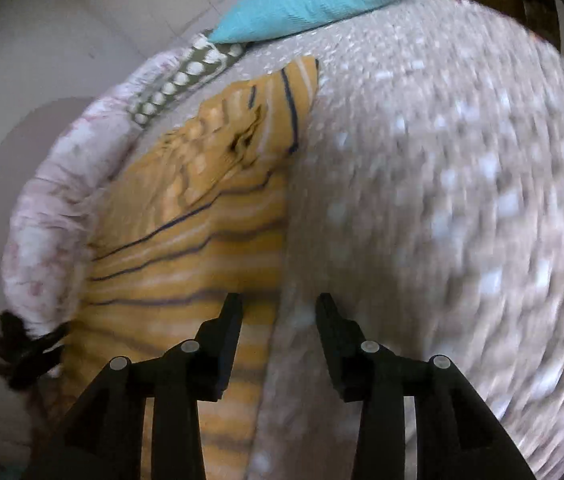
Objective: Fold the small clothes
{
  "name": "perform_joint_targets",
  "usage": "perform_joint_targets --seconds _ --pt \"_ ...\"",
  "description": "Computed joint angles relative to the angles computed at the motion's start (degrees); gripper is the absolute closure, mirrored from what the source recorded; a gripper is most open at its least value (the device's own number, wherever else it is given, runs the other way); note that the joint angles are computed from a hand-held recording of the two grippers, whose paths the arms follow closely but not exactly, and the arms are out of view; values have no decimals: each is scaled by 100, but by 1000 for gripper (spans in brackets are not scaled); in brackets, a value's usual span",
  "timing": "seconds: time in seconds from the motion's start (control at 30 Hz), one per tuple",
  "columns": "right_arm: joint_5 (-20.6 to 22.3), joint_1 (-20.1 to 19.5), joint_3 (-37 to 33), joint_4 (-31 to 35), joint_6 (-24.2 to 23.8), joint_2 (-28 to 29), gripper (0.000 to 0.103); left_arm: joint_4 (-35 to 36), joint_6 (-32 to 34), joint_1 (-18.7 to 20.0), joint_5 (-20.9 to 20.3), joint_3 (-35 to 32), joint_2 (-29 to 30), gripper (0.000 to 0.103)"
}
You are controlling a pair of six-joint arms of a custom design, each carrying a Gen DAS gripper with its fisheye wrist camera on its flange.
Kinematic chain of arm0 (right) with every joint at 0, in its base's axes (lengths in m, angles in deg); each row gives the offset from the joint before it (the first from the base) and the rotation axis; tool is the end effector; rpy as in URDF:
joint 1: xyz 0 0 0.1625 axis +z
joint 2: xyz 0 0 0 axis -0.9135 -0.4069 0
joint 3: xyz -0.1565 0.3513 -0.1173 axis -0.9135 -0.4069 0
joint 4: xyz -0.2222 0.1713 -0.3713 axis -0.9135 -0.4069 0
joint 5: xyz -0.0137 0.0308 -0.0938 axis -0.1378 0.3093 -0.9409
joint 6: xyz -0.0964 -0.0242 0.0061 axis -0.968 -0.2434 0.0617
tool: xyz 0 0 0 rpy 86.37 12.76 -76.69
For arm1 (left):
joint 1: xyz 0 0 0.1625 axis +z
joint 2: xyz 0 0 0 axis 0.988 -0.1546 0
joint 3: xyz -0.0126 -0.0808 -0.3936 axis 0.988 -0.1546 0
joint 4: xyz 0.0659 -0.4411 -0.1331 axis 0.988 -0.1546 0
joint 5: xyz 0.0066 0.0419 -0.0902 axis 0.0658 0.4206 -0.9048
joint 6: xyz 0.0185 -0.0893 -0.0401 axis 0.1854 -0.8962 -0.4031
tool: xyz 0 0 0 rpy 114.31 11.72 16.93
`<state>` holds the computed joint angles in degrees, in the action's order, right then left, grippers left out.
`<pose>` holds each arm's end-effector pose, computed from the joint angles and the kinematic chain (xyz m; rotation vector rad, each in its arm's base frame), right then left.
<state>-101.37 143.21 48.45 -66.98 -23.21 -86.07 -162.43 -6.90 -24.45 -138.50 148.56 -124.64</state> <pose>-0.0272 -0.7159 0.3689 0.0862 -2.8530 0.8492 -0.2633 -0.7129 0.1143 0.0067 2.9015 -0.8122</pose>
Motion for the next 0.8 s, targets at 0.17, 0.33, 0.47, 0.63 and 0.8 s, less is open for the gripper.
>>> perform_joint_targets --seconds 0.17,0.33,0.47,0.63,0.8 --pt "1102 -205 729 282 -84 -361 60 -500 -58 -236 66 624 -193 74" --pt "1637 -269 1352 481 -249 -733 60 -1139 -351 -437 -63 1396 -531 74" --pt "1646 -281 1778 525 -368 -996 60 -1247 -477 -582 11 1794 -711 74" --pt "1504 -227 2006 504 -403 -1088 60 -1175 -391 -676 174 1820 -680 62" --pt "1336 -184 2143 455 -402 -1122 60 -1099 -526 -680 251 1690 -592 55"
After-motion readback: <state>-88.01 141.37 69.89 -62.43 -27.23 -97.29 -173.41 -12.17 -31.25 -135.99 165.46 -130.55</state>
